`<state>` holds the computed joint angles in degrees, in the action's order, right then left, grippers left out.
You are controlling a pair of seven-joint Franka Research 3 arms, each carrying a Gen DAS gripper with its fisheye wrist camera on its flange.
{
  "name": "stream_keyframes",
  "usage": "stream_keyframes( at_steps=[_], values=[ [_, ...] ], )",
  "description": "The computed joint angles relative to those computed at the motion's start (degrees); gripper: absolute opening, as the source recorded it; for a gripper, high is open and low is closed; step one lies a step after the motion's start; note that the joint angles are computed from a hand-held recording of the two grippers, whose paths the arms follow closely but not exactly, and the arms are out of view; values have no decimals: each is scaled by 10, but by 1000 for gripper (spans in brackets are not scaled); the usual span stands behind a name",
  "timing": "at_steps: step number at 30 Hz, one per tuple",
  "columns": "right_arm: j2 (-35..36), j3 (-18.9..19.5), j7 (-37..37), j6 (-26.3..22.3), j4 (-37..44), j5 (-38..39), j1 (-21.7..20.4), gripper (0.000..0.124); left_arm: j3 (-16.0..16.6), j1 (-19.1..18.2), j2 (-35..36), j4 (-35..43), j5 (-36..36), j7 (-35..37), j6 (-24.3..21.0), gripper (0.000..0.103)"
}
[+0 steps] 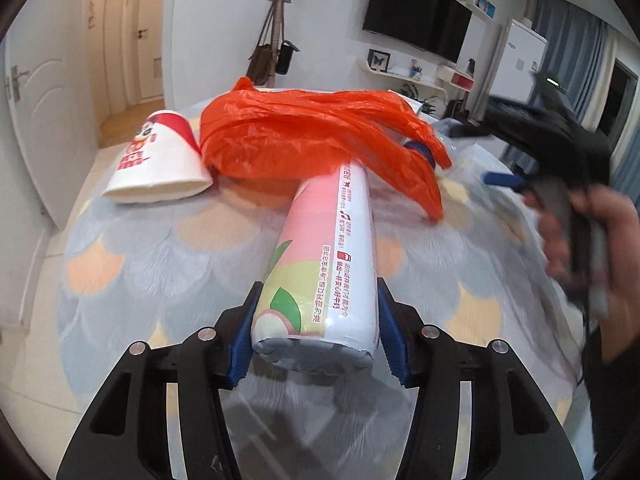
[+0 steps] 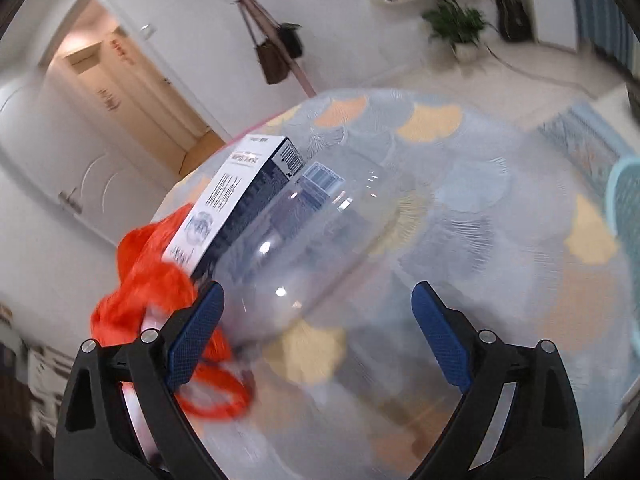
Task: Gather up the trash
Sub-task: 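Grasp the pink-and-green can with the left tool while the right tool grasps the clear bottle, then lift the can with the left tool while the right tool lifts the bottle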
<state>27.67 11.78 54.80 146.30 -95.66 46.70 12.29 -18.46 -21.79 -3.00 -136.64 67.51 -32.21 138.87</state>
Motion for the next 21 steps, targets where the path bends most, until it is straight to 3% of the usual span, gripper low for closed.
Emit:
stream_keyframes(
  at_steps=[6, 11, 13, 14, 18, 21],
  values=[
    [25, -25, 92, 56, 28, -80, 57, 95, -10, -14, 2, -6, 2, -5, -15, 51],
    [37, -9, 97, 106, 27, -119, 61, 92, -12, -19, -9, -18, 6, -20, -14, 52],
    [33, 47, 18, 96, 17, -63, 11, 73, -17, -23, -10, -19, 5, -24, -20, 51],
    [31, 57, -2, 79, 15, -43, -2, 70, -17, -24, -11, -19, 5, -24, -21, 51],
    [5, 59, -57, 49, -18, 22, -22, 56, -24, -31, -21, -21, 2, -20, -35, 51],
    [-40, 69, -147, 62, -78, 107, -42, 54, -31, -36, -37, -30, 2, -23, -51, 51]
  ],
)
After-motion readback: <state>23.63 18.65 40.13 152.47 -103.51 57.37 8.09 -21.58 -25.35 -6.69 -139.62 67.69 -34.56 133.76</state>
